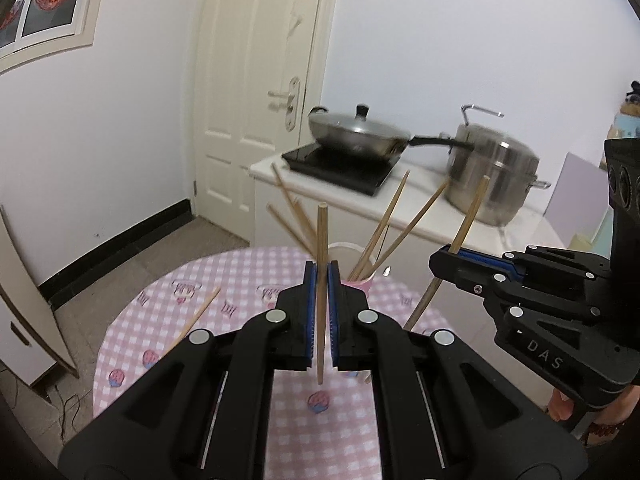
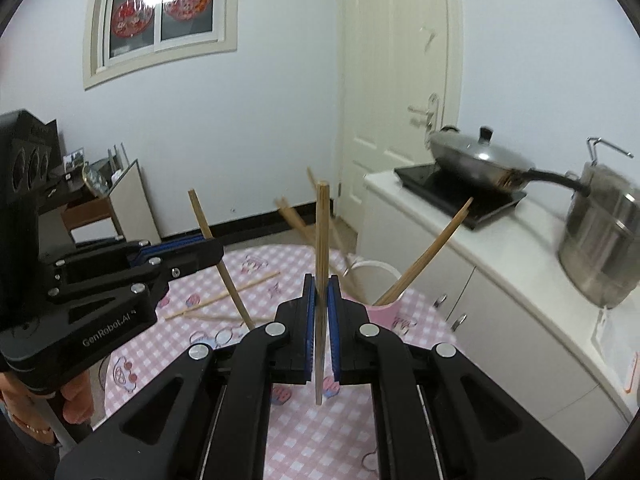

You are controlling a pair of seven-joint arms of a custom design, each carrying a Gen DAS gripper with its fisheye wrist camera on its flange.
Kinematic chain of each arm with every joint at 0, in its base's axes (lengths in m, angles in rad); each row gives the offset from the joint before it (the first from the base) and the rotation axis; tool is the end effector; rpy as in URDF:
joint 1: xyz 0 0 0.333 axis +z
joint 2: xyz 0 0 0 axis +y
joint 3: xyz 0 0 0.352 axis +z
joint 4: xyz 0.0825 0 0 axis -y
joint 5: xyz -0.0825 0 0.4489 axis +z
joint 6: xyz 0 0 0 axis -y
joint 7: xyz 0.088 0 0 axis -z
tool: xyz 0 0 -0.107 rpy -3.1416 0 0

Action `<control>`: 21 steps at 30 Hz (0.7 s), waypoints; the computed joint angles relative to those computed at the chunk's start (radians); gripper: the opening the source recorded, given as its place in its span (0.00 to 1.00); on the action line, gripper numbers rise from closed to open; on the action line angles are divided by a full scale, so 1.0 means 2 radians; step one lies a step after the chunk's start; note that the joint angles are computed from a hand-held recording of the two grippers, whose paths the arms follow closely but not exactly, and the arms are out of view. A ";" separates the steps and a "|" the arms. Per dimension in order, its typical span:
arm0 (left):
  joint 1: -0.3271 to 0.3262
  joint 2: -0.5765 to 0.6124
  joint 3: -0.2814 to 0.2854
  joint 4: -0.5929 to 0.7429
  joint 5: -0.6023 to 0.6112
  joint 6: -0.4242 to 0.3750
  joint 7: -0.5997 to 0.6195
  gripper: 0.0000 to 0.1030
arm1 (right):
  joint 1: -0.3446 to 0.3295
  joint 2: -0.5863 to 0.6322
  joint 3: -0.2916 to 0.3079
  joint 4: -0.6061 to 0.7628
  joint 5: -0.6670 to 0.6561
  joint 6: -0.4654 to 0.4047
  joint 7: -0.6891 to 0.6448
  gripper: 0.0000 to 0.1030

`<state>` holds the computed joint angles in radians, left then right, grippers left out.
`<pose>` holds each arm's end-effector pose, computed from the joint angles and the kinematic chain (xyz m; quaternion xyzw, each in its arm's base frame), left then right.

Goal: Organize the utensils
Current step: 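Lift both held chopsticks upright and carry them toward the pink cup, then lower both chopsticks into the pink cup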

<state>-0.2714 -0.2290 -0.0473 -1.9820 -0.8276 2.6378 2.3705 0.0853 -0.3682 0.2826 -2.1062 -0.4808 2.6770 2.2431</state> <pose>0.5690 -0.1713 0.6866 -0.4136 0.7556 -0.4788 0.1697 0.4987 0.2357 0.6916 -0.6351 0.6004 -0.3405 0.3466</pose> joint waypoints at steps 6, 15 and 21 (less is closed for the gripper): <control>-0.009 0.015 -0.004 0.028 -0.035 0.010 0.018 0.06 | -0.026 -0.002 0.009 0.013 -0.037 0.011 0.028 0.05; -0.011 0.041 -0.021 0.074 -0.124 0.057 0.054 0.06 | -0.070 0.015 0.023 0.042 -0.121 0.048 0.102 0.05; -0.007 0.074 -0.042 0.105 -0.149 0.091 0.061 0.06 | -0.078 0.037 0.019 0.058 -0.179 0.062 0.158 0.05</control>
<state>-0.2850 -0.0816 -0.1310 -1.7718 -1.1248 2.8197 2.4921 -0.0707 -0.2934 0.3213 -1.9902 -0.8395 2.8020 2.5592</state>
